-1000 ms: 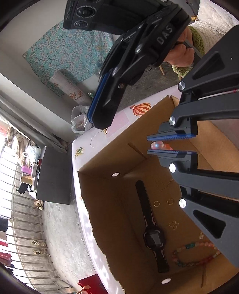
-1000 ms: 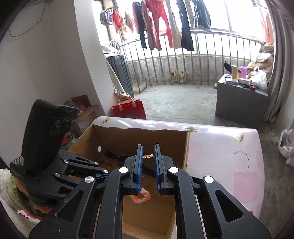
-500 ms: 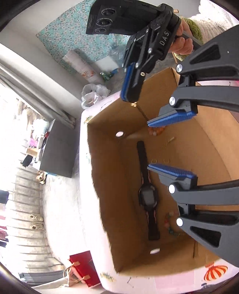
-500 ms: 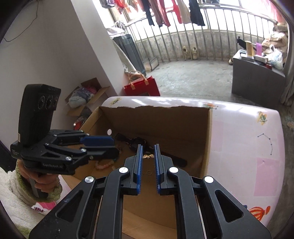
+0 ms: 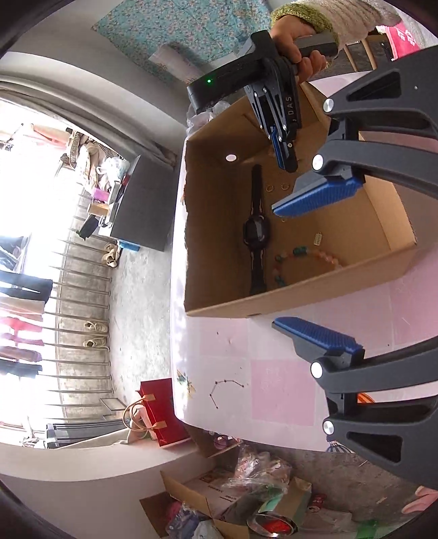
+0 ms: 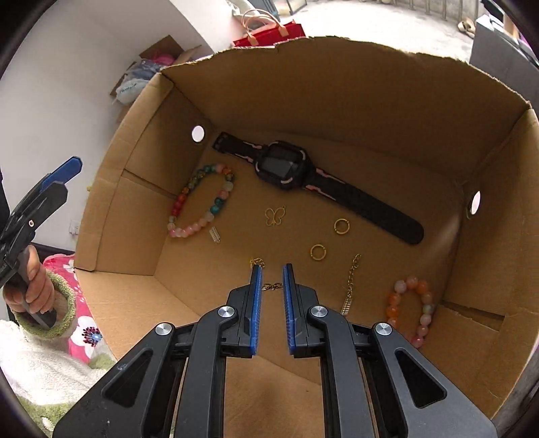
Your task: Organize jewelry
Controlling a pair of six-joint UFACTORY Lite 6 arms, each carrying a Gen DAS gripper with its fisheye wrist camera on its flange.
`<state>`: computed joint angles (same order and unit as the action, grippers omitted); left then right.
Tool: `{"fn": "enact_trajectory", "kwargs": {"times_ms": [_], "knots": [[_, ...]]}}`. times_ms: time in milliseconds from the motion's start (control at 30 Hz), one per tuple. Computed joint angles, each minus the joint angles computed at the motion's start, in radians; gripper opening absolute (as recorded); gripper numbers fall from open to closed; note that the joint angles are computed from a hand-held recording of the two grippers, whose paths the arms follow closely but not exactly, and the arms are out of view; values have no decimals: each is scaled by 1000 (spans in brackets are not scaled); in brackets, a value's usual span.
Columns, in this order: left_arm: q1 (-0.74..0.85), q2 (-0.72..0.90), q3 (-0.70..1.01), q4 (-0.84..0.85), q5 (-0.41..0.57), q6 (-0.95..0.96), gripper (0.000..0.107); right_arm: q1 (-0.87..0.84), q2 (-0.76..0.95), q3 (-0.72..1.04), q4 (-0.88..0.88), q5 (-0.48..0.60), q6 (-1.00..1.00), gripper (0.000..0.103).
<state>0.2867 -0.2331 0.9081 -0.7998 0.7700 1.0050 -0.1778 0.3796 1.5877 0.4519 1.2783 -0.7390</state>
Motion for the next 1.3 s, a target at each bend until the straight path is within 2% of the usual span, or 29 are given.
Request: {"fn": "enact_trajectory", "kwargs": {"times_ms": [67,167,233,300,500,600,833,967,1033,1133,1300], "knots": [[43,-8,-28,-10,12,36,63,-17,20,19,3,24,8,15],[71,-28,-63,-6,5,36,63,-53,16,35,39,50,17,25],[110,-29,-67,-27,38,55,63,-89,-28,19,76,46,-2,25],[136,-34,-66,-49,79,67,65,-139,-83,2,126,42,-31,30],[138,-62,-76,-73,139,53,77,-398,-268,-52,314,55,-125,40],[104,-67,-89,-49,132,21,79,-535,-317,-100,367,47,-137,47],[-14,-117,-149,78,46,-134,82,-712,-325,-285,350,28,-133,47],[-76,-129,-165,218,-35,-303,83,-728,-326,-338,326,24,-141,46],[-93,-134,-176,258,-53,-358,83,-723,-333,-357,326,29,-149,42],[-109,-137,-185,287,-67,-396,83,-730,-339,-353,334,60,-159,40],[-148,-142,-191,332,-72,-452,83,-715,-378,-384,303,8,-163,35]]}}
